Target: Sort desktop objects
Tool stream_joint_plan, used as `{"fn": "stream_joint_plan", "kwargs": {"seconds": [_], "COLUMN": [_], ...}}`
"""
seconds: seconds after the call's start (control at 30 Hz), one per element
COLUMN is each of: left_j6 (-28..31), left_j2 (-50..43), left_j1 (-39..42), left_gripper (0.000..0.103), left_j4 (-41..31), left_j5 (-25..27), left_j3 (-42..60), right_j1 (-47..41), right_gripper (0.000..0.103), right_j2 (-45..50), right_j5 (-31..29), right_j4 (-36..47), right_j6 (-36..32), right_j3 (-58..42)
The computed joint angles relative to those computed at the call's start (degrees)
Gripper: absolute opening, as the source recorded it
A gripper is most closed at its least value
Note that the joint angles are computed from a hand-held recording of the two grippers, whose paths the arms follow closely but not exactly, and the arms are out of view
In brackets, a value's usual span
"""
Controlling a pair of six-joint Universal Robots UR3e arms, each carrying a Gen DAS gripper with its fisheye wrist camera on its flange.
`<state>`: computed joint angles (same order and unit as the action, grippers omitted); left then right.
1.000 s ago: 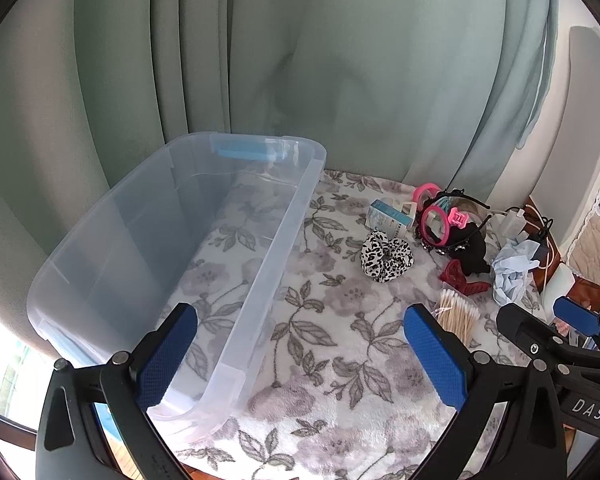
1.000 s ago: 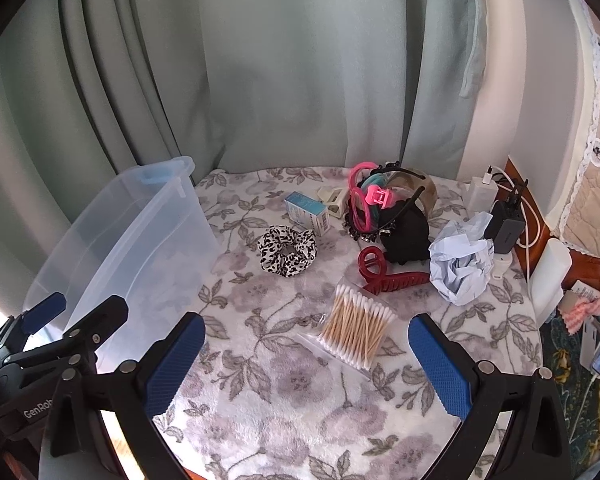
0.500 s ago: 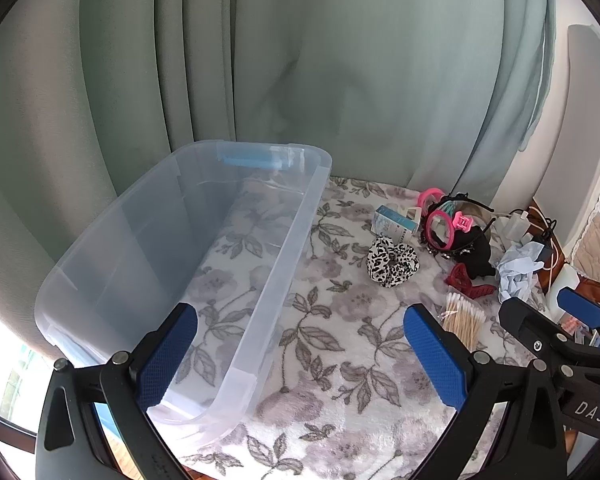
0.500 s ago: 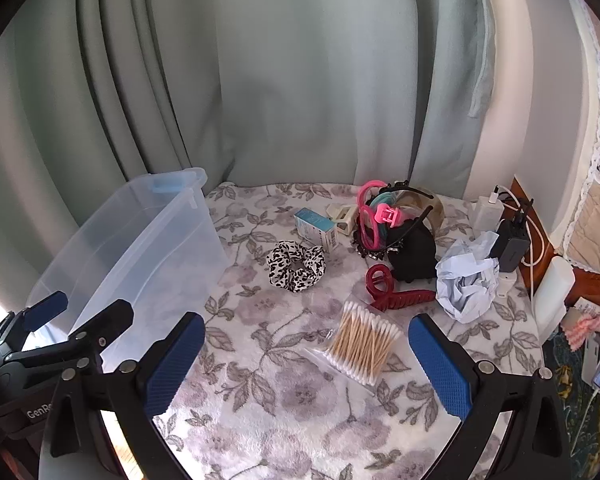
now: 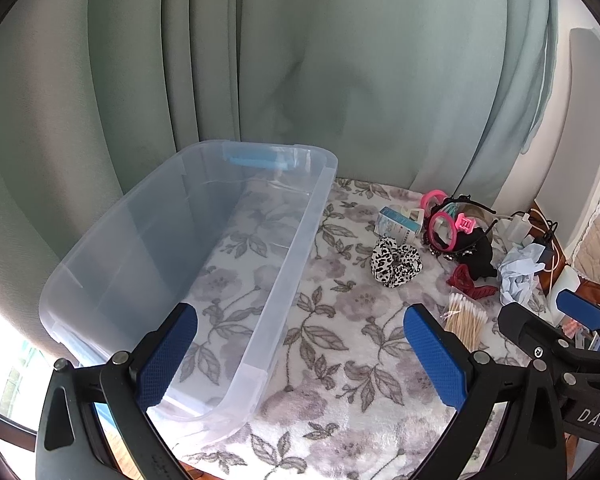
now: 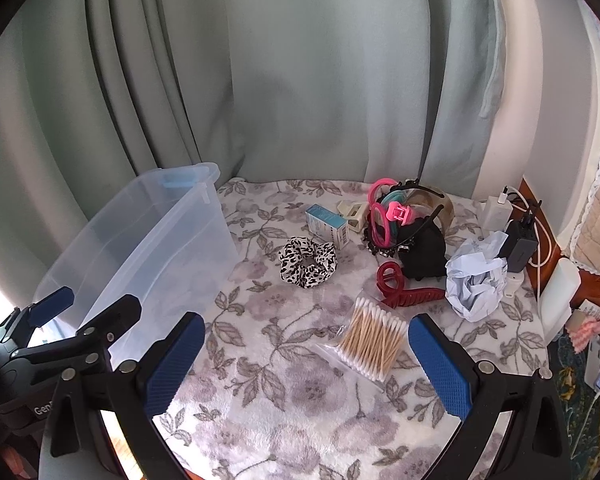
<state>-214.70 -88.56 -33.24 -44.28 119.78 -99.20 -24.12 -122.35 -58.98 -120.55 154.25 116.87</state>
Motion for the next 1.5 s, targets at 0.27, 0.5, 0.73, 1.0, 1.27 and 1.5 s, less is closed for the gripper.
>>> {"fn": "stream_joint_plan", "kwargs": {"seconds": [0.27, 0.5, 0.73, 1.0, 1.27, 1.5], "left_j6": [-0.15, -0.22, 0.17, 0.37, 4.65, 11.84], "left_j2": [0.78, 0.81, 0.65, -0.77, -6.92, -15.77], "left_j1": [-0.33, -0.55, -0.64, -1.12, -3.23, -4.52], "left_gripper": [0.103, 0.103, 0.103, 0.103, 0.103, 0.103], "left_j4": [0.42, 0.3, 0.31, -0.31, 3.35, 11.39], "left_j5": [0.28, 0.56, 0.52, 0.89, 2.97, -0.15], "left_j3": [-0.61, -0.44, -0.2, 1.27, 8.27, 16.62], "right_j1": [-0.09, -0.52, -1.32, -3.01, -12.7, -25.48], "right_gripper": [0.103, 0.103, 0.103, 0.103, 0.103, 0.103], "right_j2": [-0.91, -1.09, -1.91, -2.26, -3.8, -3.75], "right_j5": [0.46, 0.78, 1.04, 2.17, 9.11, 15.6], "right_j4": [0.95, 1.98, 2.8, 3.93, 8.69, 2.91], "right_j6": [-0.03, -0.2, -0.62, -1.66, -6.22, -6.0], "right_j3": [-0.22, -0.9, -0.72, -0.46, -0.15, 3.62]}}
